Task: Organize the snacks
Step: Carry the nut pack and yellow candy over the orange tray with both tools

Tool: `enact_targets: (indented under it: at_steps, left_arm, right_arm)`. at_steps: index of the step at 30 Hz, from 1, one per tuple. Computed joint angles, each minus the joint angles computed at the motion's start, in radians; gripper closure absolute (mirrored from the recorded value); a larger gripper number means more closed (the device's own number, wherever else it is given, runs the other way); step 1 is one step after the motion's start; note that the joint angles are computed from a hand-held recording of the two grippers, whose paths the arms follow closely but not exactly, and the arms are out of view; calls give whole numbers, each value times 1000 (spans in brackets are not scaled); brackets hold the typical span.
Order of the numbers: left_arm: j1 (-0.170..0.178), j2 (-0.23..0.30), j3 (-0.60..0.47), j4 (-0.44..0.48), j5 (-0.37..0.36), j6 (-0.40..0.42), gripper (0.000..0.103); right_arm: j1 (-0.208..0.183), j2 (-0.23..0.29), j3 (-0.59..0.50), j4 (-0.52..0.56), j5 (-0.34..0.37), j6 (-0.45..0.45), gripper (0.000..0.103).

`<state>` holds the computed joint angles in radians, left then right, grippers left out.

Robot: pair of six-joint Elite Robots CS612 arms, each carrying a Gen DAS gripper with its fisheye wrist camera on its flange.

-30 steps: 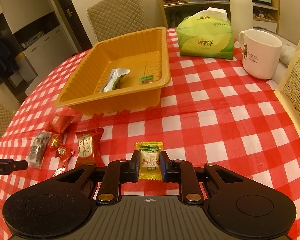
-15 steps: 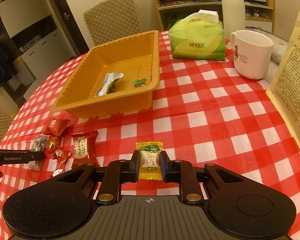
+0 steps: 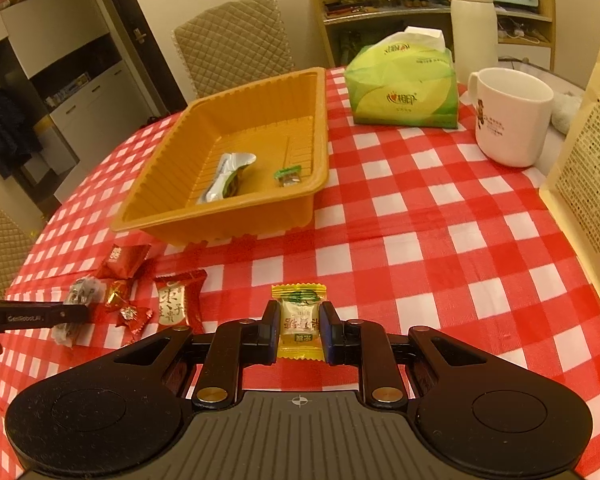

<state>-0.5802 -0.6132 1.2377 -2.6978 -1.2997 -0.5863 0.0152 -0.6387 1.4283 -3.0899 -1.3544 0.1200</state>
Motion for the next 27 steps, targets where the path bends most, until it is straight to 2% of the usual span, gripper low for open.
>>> enact_targets:
  at_steps: [7, 13, 20, 27]
  left_arm:
    - [-4, -34, 26, -70, 5, 13, 69]
    - [-5, -19, -32, -102, -29, 62, 69]
    - [0, 57, -199, -68, -69, 131, 69]
    - [13, 177, -446, 50, -96, 140, 69]
  right_arm:
    - [-1, 1, -21, -2, 29, -10, 82]
    - [0, 8, -54, -4, 76, -23, 82]
    - [-1, 42, -145, 3, 134, -24, 82]
    - [-3, 116, -304, 78, 142, 12, 82]
